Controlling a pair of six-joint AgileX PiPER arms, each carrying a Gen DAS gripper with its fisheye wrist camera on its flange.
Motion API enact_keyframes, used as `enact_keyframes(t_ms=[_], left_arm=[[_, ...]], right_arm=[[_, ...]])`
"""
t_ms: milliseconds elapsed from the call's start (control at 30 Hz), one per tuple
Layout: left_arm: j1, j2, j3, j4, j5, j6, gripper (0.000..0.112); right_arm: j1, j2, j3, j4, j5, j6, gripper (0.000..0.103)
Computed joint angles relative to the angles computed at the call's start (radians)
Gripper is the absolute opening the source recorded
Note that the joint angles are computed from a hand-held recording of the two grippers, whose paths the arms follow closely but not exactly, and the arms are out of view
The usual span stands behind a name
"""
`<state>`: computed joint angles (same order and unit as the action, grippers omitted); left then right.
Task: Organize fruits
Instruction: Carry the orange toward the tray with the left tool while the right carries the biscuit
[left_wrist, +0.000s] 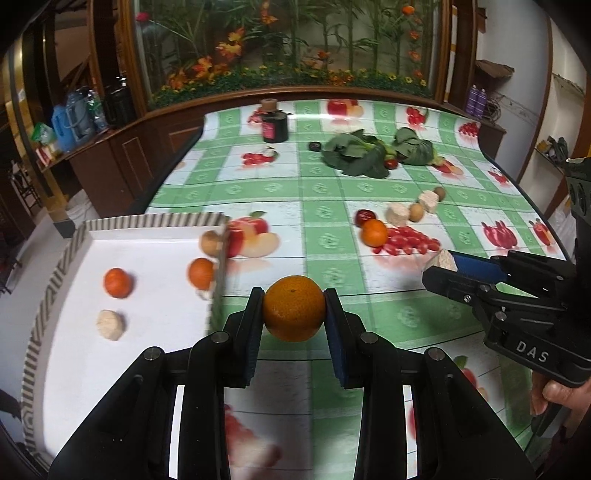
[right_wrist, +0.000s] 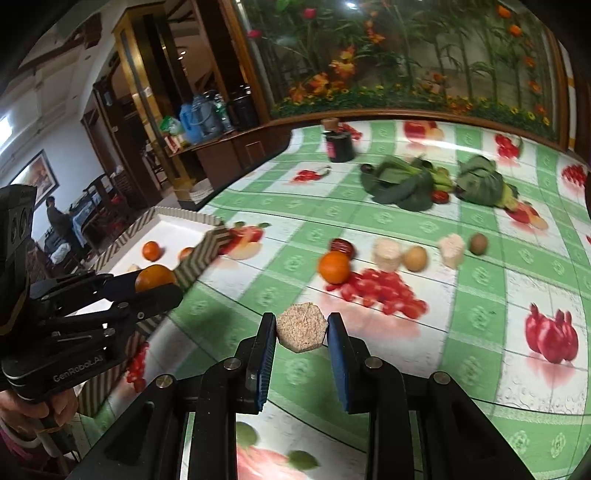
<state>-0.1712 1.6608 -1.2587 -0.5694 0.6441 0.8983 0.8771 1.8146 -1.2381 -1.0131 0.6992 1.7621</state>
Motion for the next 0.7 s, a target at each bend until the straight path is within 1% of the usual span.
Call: enact_keyframes(t_ms=[267,700], left_arm=[[0.081,0.012,-0.025,-0.017,-0.004,0.045,0.031],[0.200,0.079,-0.122,-0.022,0.034,0.057,0.031]], right_arm=[[0.000,0.095,-0.173,0.084,0.004,-0.167,0.027],[-0.013,0.263,-0.483,0.251,0.035,-0.452,0.027]])
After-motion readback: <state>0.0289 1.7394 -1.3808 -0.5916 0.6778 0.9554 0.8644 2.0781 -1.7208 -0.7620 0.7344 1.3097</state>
